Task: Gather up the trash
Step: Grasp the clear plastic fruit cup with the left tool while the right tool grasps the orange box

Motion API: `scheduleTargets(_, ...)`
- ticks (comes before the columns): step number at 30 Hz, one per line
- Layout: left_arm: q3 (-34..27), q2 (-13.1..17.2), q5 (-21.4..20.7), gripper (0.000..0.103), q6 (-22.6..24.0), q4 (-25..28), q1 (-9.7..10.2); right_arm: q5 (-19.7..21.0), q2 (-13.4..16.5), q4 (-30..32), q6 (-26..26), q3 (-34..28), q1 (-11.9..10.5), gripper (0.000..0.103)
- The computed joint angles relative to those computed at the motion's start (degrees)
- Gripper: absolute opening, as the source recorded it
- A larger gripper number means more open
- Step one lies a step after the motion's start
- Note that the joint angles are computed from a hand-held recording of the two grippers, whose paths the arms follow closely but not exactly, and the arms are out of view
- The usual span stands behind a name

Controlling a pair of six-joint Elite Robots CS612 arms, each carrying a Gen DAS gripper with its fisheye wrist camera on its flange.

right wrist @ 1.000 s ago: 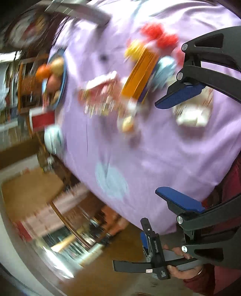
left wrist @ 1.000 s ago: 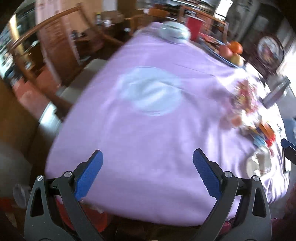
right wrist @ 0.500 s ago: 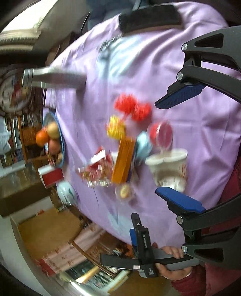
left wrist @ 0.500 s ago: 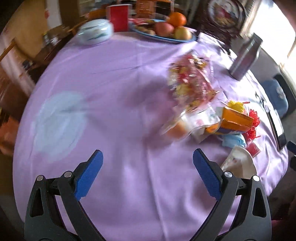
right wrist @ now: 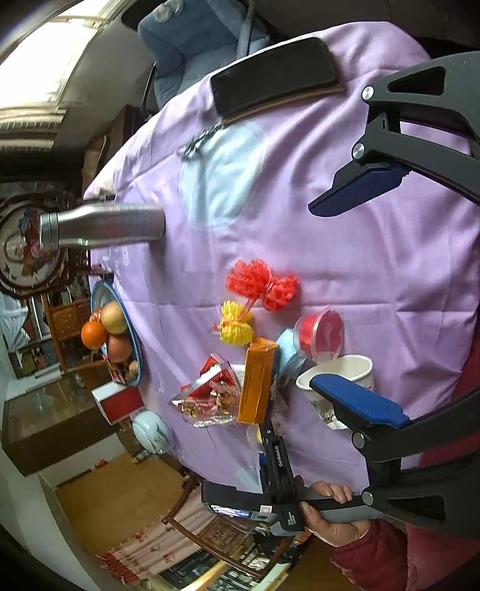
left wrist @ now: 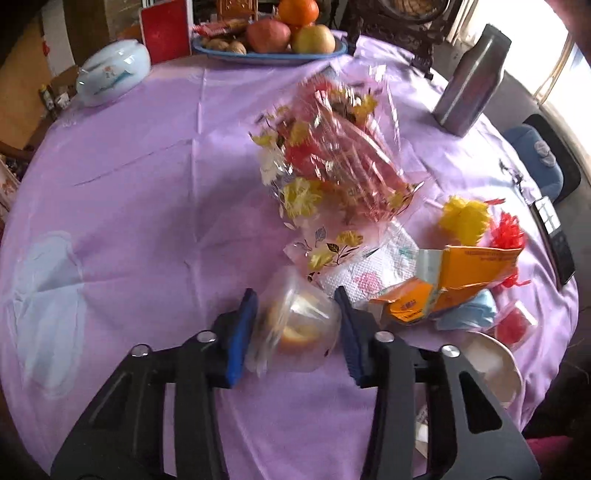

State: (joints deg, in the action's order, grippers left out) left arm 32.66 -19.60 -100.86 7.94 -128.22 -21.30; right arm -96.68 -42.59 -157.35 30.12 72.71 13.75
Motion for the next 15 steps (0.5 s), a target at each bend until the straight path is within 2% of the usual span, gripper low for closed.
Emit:
scheduleTargets(4, 5.38, -3.27, -1.26, 0.034, -3.2, -3.59, 1.19, 4.49, 2.35, 0.96, -3.0, -4.12, -0.4, 0.086)
scheduleTargets(9, 13.06, -7.69, -0.63, 0.034, -9.51, -6.72, 2.74, 10.03, 7.41, 4.41, -9.6, -12.94, -0.42, 0.086)
scheduleTargets(12, 17.52, -9.9, -2.05, 0.035, -13.33, -8.99, 3.69, 10.52, 10.34, 8.16, -14.23, -18.39, -0.06, 0.086)
scheduleTargets(15, 20.29, -11.37, 0.29, 0.034, -15.5, -9.37, 3.96, 8.84, 12.57, 11.46, -19.26, -22.52, 0.48, 0.086)
